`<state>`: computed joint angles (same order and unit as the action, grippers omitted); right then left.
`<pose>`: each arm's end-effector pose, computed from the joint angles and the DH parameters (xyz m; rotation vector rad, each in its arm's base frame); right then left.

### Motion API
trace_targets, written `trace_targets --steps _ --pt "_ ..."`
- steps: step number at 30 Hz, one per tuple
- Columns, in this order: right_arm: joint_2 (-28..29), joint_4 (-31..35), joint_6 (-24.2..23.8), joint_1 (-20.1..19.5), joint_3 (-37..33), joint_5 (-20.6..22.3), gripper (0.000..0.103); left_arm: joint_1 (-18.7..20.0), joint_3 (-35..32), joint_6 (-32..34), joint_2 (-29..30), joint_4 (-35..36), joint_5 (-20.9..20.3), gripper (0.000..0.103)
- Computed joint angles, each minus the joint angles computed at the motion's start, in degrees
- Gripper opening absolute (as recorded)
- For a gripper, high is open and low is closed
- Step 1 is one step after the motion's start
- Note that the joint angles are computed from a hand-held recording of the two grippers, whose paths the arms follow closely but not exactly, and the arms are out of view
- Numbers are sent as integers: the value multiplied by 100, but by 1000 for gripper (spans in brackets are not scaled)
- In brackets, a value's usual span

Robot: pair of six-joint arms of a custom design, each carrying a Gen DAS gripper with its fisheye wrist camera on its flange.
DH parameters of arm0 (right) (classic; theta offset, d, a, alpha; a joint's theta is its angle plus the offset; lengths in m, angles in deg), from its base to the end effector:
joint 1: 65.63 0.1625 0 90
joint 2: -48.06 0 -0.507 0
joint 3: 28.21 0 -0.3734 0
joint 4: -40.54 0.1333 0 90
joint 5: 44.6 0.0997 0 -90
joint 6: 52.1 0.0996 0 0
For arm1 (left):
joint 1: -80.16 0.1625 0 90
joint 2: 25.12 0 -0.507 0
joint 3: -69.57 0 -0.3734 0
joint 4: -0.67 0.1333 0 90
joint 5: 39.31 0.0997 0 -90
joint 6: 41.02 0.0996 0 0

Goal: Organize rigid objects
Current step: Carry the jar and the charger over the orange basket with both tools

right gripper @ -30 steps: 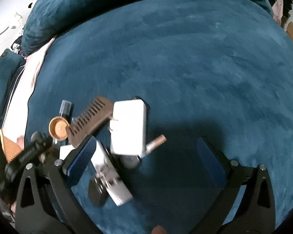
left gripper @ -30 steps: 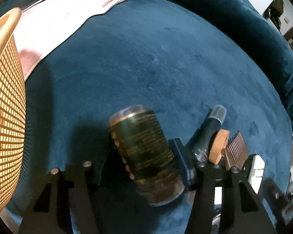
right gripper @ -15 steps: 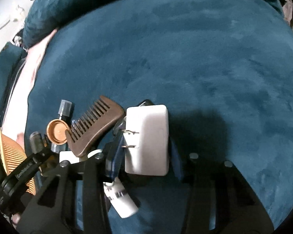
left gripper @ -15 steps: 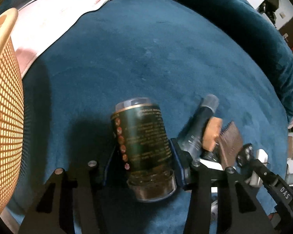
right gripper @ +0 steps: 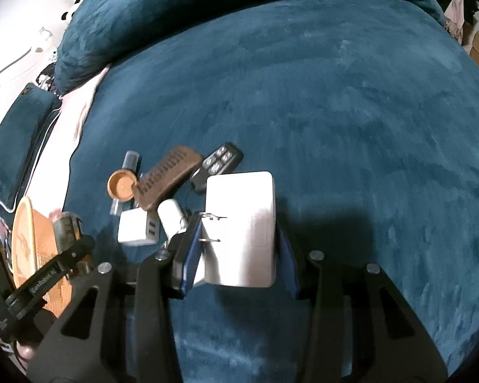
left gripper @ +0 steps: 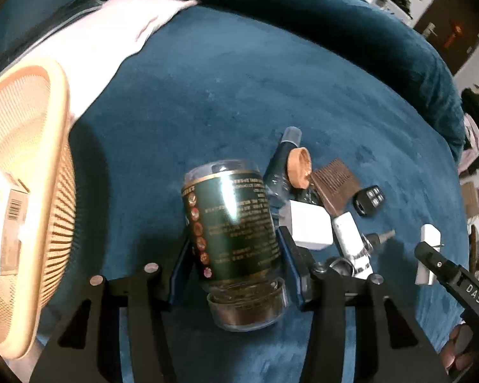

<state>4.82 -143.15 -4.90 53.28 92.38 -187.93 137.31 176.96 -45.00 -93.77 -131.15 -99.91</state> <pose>0.3192 -0.4675 0.1165 -0.5481 -2.3244 1.0066 -0.1616 -0.5861 0.3197 0.6441 2.5775 -0.2879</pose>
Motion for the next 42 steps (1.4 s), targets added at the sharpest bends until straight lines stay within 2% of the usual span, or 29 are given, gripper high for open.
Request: trace_targets --steps 7,20,25,42 --pt "8 77 151 222 73 -58 44 -93 185 260 -404 -54 -114 52" --pt "167 595 392 580 -203 -260 44 -58 386 566 -1018 -219 -15 52" --pt "288 789 261 679 -479 -274 44 11 381 808 -1181 -439 -128 52" --pt "871 1334 -389 819 -1565 -91 44 633 -83 532 -1407 -437 -202 52"
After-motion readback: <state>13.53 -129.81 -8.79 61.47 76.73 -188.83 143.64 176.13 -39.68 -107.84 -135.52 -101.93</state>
